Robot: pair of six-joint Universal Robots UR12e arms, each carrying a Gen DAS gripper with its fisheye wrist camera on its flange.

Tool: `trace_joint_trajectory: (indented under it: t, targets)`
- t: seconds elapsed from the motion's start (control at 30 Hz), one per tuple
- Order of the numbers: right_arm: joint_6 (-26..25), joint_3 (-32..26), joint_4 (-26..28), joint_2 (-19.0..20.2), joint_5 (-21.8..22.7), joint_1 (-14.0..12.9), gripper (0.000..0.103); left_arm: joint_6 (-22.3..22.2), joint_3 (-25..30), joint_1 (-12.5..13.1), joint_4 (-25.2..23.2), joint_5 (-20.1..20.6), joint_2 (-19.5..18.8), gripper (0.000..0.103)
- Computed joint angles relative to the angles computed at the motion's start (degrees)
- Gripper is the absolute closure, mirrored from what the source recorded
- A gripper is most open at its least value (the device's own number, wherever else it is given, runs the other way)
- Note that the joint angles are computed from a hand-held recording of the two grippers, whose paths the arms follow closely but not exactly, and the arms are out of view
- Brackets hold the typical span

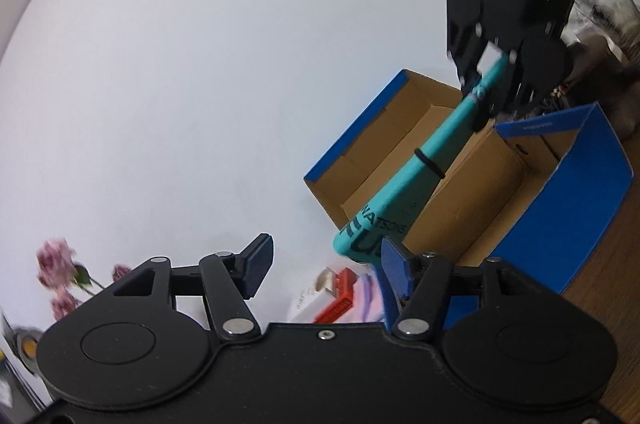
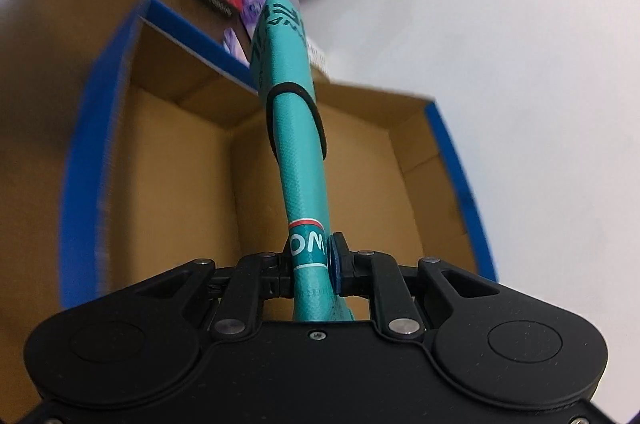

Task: Fold shopping bag
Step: 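Open the left gripper and carry the rolled bag into the blue box with the right gripper, then lower the rolled bag into the box and open the right gripper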

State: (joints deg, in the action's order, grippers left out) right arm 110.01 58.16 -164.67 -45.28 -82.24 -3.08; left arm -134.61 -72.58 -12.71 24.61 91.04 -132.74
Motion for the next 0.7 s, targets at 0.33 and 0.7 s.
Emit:
trace_joint_trajectory:
  t: [0.33,0.7]
  targets:
    - [3.2,-13.9,18.8,7.2,-2.3,0.5,0.083,-9.5,-4.9,1.6,1.1,-1.6,3.0,0.043]
    - [10.2,-18.9,21.1,9.2,-5.0,0.8,0.064,-13.2,-5.3,1.2,1.2,-0.3,3.5,0.042]
